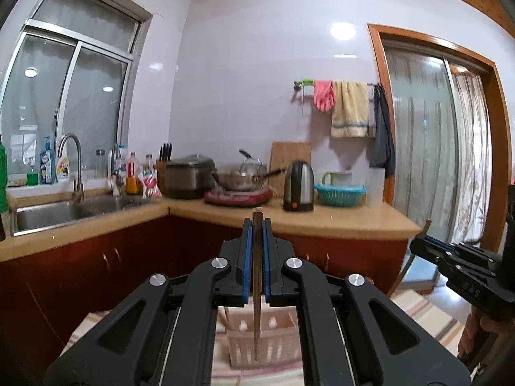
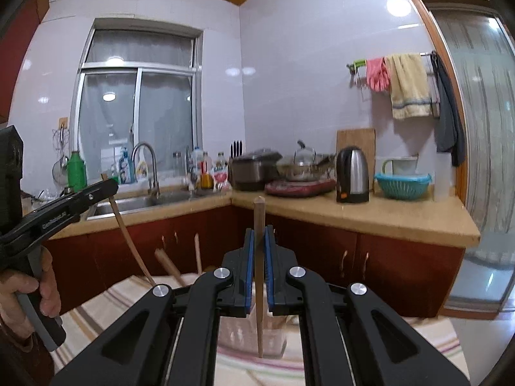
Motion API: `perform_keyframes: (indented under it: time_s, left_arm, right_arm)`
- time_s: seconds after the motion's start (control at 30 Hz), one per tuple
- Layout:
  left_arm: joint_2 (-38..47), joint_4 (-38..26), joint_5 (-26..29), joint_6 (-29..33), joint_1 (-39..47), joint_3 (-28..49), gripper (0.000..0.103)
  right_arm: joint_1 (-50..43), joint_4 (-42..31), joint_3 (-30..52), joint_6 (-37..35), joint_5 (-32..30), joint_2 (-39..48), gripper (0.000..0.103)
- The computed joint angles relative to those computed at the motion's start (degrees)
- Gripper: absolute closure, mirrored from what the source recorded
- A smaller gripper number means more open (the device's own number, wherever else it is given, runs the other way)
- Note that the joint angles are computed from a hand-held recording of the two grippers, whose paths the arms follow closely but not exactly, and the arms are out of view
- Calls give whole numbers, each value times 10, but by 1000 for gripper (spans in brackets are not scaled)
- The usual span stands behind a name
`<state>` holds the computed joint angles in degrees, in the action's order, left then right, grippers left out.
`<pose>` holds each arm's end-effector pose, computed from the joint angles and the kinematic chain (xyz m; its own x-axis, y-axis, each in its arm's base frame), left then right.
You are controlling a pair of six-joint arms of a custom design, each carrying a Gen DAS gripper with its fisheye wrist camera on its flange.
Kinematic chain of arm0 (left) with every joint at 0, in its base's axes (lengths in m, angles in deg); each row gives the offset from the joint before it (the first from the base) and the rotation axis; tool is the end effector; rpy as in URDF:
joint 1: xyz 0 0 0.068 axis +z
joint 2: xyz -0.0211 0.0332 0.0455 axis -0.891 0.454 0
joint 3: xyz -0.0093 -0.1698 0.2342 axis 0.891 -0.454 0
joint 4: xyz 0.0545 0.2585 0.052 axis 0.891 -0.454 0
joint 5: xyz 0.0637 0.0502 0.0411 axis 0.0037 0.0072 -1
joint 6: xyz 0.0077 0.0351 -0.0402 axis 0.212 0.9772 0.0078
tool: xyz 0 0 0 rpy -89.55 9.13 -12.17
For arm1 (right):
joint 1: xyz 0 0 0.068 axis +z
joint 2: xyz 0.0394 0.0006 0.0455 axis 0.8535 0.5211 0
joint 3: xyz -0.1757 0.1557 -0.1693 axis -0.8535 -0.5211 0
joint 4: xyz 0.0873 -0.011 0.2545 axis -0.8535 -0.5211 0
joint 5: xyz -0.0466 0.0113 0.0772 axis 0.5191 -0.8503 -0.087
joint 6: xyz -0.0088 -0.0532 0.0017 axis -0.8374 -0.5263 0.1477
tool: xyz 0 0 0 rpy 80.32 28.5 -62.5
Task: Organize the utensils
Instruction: 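Lift both chopsticks and lower them upright into the pink holder, then open both tools to release the chopsticks into the holder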
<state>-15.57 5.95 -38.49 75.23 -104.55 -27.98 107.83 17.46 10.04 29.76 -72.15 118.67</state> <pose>0.1404 -0.0864 0.2834 -0.0587 -0.0250 -0.9980 -0.2061 0.9784 -0.0124 0.2076 0.2320 0.2466 -0.1364 -0.0013 -0.9907 -0.6315 0.7706 0.0859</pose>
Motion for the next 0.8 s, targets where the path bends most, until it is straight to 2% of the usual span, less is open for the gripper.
perform_keyframes:
  time_s: [0.13, 0.3, 0.53, 0.8]
  left_arm:
    - [63, 95, 69, 32, 80, 13, 97]
    - [155, 203, 129, 41, 156, 8, 97]
    - [283, 250, 201, -15, 237, -1, 97]
    - [347, 263, 244, -41, 269, -11, 97]
  right_arm:
    - [-21, 22, 40, 9, -24, 43, 96]
    - [-32, 49, 88, 17, -40, 120, 96]
    - [-43, 53, 138, 36, -58, 215, 96]
    - [-51, 39, 165, 52, -62, 266, 96]
